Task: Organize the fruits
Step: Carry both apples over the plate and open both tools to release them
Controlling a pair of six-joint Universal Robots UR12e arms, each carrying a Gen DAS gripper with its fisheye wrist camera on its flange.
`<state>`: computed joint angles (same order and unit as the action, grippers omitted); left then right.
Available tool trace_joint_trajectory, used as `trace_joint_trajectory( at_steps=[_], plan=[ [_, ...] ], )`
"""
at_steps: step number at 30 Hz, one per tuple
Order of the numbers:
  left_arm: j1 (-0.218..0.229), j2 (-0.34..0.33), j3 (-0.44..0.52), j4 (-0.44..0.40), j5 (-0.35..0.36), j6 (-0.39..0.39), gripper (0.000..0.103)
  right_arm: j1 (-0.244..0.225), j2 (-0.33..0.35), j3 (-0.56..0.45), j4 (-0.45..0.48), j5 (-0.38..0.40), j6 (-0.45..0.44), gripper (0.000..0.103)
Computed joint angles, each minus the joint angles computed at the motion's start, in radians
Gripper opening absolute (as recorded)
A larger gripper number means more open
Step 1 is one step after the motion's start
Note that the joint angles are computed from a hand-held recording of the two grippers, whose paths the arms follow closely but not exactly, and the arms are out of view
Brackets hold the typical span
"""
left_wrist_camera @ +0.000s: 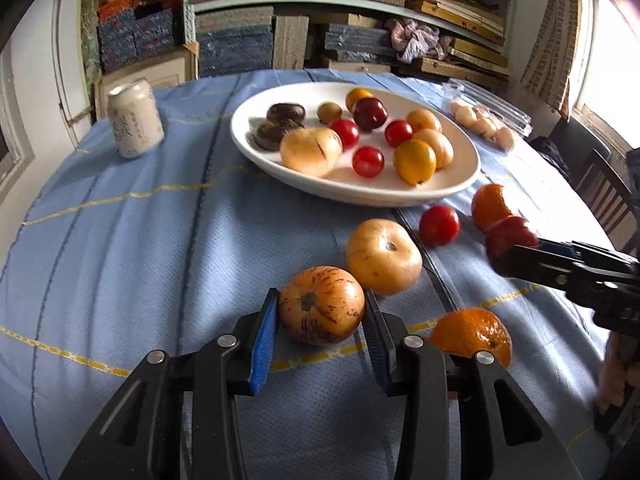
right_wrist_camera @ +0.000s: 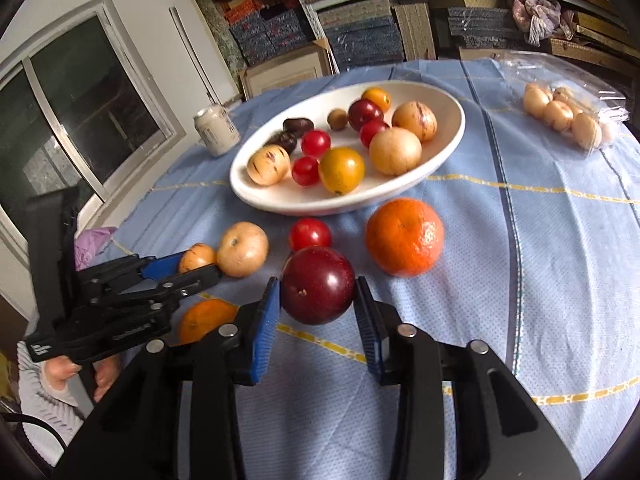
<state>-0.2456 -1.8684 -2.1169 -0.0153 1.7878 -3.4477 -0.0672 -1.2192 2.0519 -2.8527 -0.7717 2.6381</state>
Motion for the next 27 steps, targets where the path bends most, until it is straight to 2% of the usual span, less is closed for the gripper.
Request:
trace_joint_trajectory(
  at_steps=[4,6,9,14,17,19,24,27],
  plan=[
    [0.003,0.011,-0.008,0.027,0.019,-0.018,0.041,-0.013,-0.010,0.017,-0.042,0.022,0.038,0.036],
    [0.001,0.019,0.000,0.026,0.052,-0.035,0.041,-0.024,-0.017,0.021,-0.062,0.042,0.063,0.036],
    [0.015,0.035,0.020,0.027,0.025,-0.036,0.041,-0.032,-0.022,0.004,-0.108,0.072,0.115,0.036],
    [0.022,0.020,0.095,-0.006,0.035,0.005,0.041,-0.017,0.001,-0.079,-0.185,0.100,0.241,0.036],
    [0.034,-0.008,0.152,-0.053,0.033,0.022,0.041,0.001,0.028,-0.130,-0.180,0.100,0.273,0.036],
    [0.042,-0.033,0.195,-0.093,0.038,0.032,0.041,0.024,0.051,-0.164,-0.143,0.089,0.253,0.036],
    [0.079,-0.102,0.306,-0.187,-0.003,0.021,0.041,0.080,0.107,-0.241,-0.028,0.012,0.151,0.036],
    [0.093,-0.145,0.364,-0.220,-0.012,0.003,0.041,0.099,0.135,-0.279,0.005,-0.025,0.129,0.036]
  ],
)
